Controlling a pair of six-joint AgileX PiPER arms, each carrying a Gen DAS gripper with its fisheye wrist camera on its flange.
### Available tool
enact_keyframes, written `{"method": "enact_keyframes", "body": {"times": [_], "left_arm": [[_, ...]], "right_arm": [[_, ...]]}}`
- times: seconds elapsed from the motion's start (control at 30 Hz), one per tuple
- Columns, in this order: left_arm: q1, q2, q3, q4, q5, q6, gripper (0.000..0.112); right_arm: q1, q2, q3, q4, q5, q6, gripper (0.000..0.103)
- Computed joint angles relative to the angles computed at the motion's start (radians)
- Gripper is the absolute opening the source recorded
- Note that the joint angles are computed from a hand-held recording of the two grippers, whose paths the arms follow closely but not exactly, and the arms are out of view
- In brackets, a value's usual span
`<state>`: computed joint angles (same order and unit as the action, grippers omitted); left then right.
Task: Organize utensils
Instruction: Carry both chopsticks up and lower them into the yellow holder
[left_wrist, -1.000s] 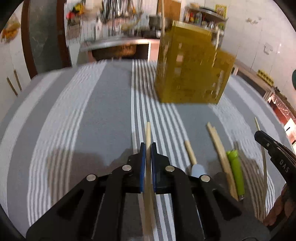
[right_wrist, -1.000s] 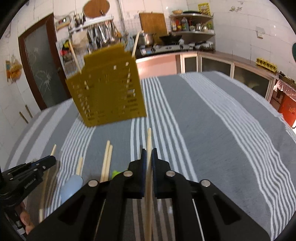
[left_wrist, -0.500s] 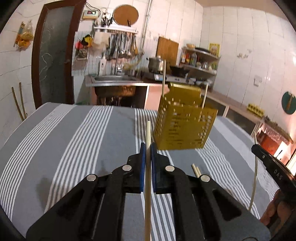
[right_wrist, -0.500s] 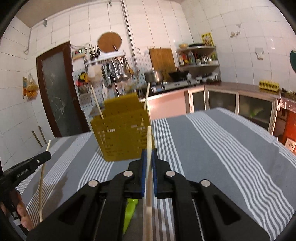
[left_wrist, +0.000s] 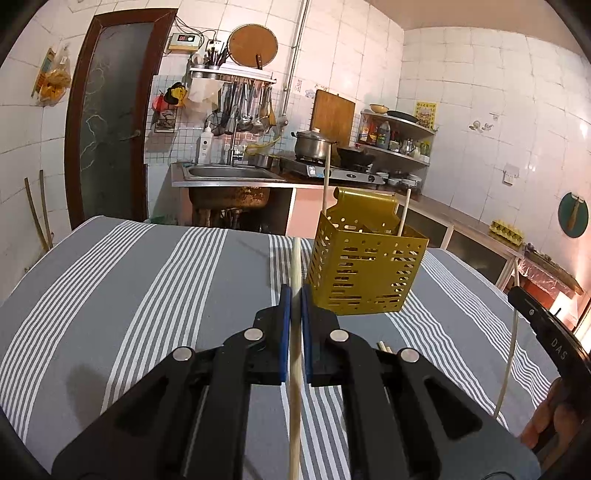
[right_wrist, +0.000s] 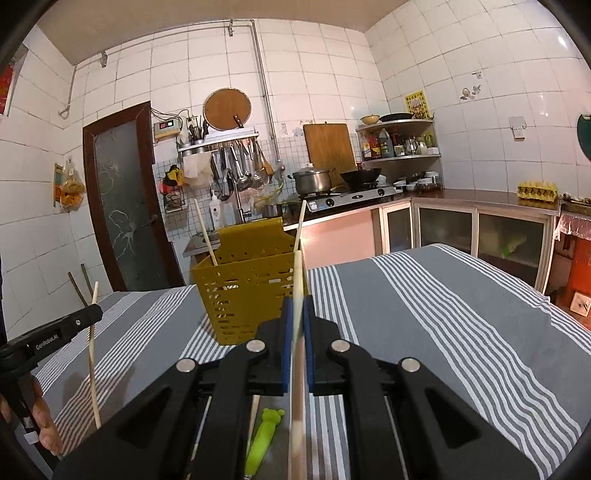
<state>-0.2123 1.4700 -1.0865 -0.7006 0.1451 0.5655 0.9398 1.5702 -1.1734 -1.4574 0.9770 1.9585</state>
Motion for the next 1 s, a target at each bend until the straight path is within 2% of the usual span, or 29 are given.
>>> {"method": "enact_keyframes", "body": {"times": [0.23,0.37,0.6,0.7,0.8,0.9,1.0], "left_arm": [[-0.024,-0.044,0.024,0.042,-0.043,-0.023,0.005],[-0.031,-0.049,-0.003,0.135,-0.026,-0.12,0.005],[-0.04,-0.021,-0.09,0.156,-0.005,-0.137,0.004],[-0.038,0.006,-0.16,0.106,0.012,-0.094,0.004],[-0.046,0.044,-0.26,0.133,0.032,-0.128,0.004],[-0.052,0.115,-0.42,0.203,0.06,-0.204,0.004],[-0.064,0.201,-0.585,0.336,0.082,-0.333,0.005]], "right_arm": [[-0.017,-0.023,-0.021,0.03,-0.022,-0.054,0.006],[-0.052,-0.027,-0.049,0.053,-0.065,-0.119,0.006],[-0.111,0.005,-0.129,0.03,-0.116,-0.18,0.006],[-0.137,0.03,-0.185,0.017,-0.127,-0.204,0.006],[-0.175,0.057,-0.259,-0.001,-0.149,-0.23,0.006],[-0.218,0.107,-0.381,0.003,-0.178,-0.302,0.006],[-0.253,0.177,-0.521,-0.002,-0.195,-0.374,0.006]]}}
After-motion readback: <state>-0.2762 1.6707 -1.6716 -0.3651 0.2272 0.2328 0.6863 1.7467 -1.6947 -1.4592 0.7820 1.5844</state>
